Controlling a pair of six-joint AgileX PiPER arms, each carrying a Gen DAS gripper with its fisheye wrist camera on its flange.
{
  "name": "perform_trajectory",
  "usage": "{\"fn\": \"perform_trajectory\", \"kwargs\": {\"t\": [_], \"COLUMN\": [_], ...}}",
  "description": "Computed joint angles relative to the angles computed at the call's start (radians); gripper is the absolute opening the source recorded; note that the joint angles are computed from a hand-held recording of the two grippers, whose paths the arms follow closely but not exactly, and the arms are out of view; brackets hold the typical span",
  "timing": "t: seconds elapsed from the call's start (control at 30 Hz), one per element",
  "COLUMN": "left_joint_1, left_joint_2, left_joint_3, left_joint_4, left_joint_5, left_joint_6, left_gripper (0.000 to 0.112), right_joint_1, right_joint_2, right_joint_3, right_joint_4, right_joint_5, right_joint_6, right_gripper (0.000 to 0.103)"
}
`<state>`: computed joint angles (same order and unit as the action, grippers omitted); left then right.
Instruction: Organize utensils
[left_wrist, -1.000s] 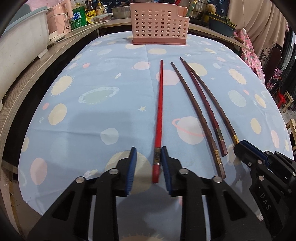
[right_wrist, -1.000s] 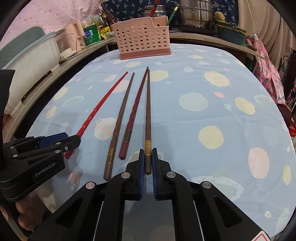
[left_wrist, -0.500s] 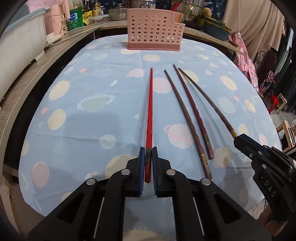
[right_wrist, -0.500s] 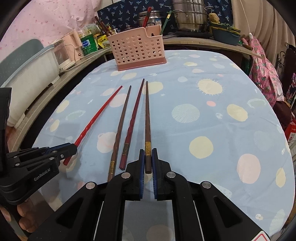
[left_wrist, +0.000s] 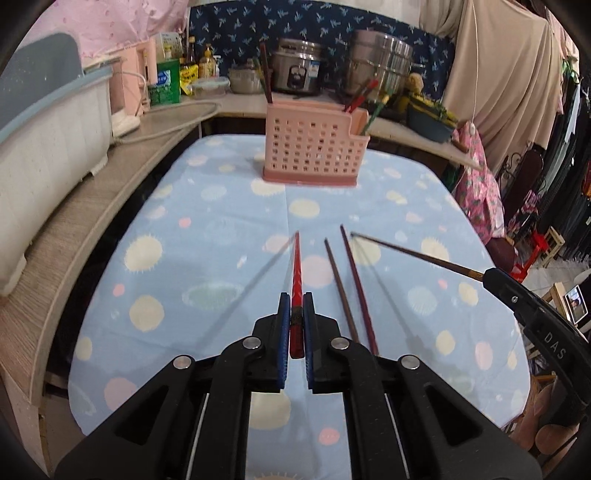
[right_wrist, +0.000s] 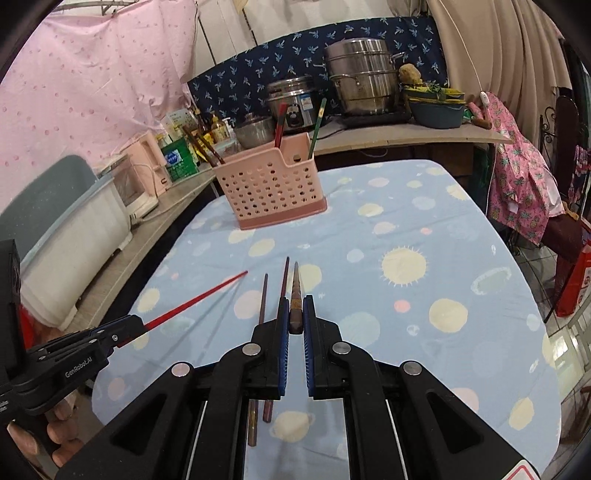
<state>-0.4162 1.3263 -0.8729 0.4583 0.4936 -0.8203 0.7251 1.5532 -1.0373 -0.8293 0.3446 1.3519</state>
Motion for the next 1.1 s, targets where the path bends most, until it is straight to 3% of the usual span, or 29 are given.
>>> {"fn": "perform_trajectory", "kwargs": {"t": [0.33,0.7,0.77,0.93,1.1], "left_joint_1": [0.077,0.194,0.217,0.261,0.276], "left_joint_2": [0.068,0.232,0.261,0.366,0.476], "left_joint_3": [-0.234,-0.573,-0.639,-0.897,-1.162], "left_joint_4": [-0.094,-0.282,-0.331,-0.375,-0.367], "left_joint_5": [0.037,0.092,0.093,0.145,0.238], "left_joint_6": [0.152,0.376,0.420,0.459,0.495], "left_gripper": [0.006,0.006,0.000,0.000,0.000], "right_joint_1": [-0.072,-0.149,-0.164,-0.199,-0.210], "right_joint_2": [0.026,0.139,0.175,0.302,0.494], "right_joint_3": [-0.176,-0.458,-0.540,-0.806,-1.185], "right_joint_4": [0.059,0.270,0.331,0.484,0.549], "right_joint_5": [0.004,0.008,0.014,0.048,0.189], "right_joint_6": [-0.125,-0.365,-0.433,-0.590,-0.702], "right_gripper": [0.007,0.007,0.007,0.007,0.007]}}
